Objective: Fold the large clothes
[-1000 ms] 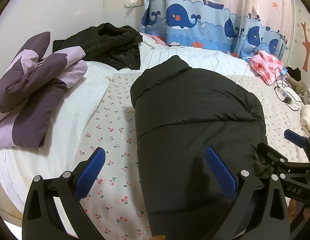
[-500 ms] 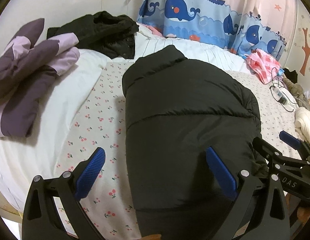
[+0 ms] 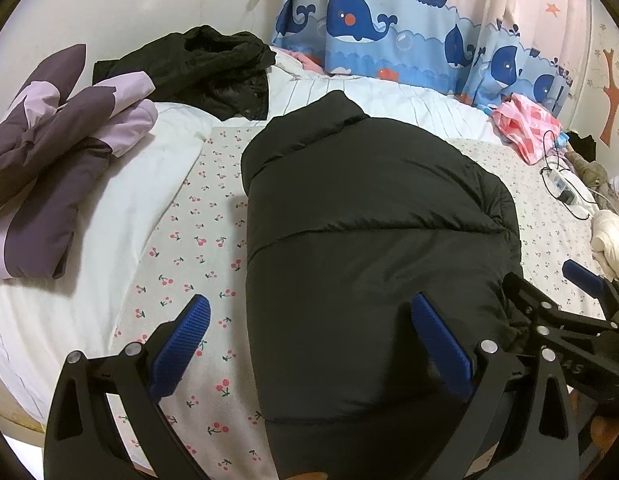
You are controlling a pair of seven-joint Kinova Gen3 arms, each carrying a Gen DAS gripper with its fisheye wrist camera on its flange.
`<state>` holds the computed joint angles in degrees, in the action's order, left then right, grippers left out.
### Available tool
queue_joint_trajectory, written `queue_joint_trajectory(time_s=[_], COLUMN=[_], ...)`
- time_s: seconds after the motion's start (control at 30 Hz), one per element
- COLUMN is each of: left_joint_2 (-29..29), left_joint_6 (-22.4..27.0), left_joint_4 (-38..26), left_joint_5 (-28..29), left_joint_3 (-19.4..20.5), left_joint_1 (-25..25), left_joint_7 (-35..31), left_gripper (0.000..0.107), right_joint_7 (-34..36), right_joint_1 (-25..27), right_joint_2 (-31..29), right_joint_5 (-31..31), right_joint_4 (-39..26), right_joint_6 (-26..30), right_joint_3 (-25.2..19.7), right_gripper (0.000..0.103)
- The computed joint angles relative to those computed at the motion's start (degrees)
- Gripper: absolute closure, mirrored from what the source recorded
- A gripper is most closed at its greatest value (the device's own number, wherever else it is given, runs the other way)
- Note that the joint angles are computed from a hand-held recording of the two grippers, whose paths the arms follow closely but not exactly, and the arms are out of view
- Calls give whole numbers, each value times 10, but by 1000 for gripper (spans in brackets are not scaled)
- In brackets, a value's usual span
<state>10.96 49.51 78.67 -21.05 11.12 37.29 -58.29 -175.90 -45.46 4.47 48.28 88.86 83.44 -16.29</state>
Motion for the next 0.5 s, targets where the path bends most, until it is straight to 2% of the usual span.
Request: queue_joint_trajectory(time_s=[0.13, 0.5], left_joint_2=[2, 4], left_joint_6=[4, 8], left_joint_4=[-3, -5], left_joint_5=[-2, -13], left_joint_3=[0, -2], left_joint_1=[1, 8], left_joint_7=[-1, 8], left_gripper=[11, 11], right_joint_7=[13, 26], right_joint_1=[-15, -29], right_joint_2=[30, 38], right_joint_5=[8, 4], right_joint_4=[-27, -32], right_joint_6=[46, 49], right_joint_3=[5, 23], right_gripper=[6, 6])
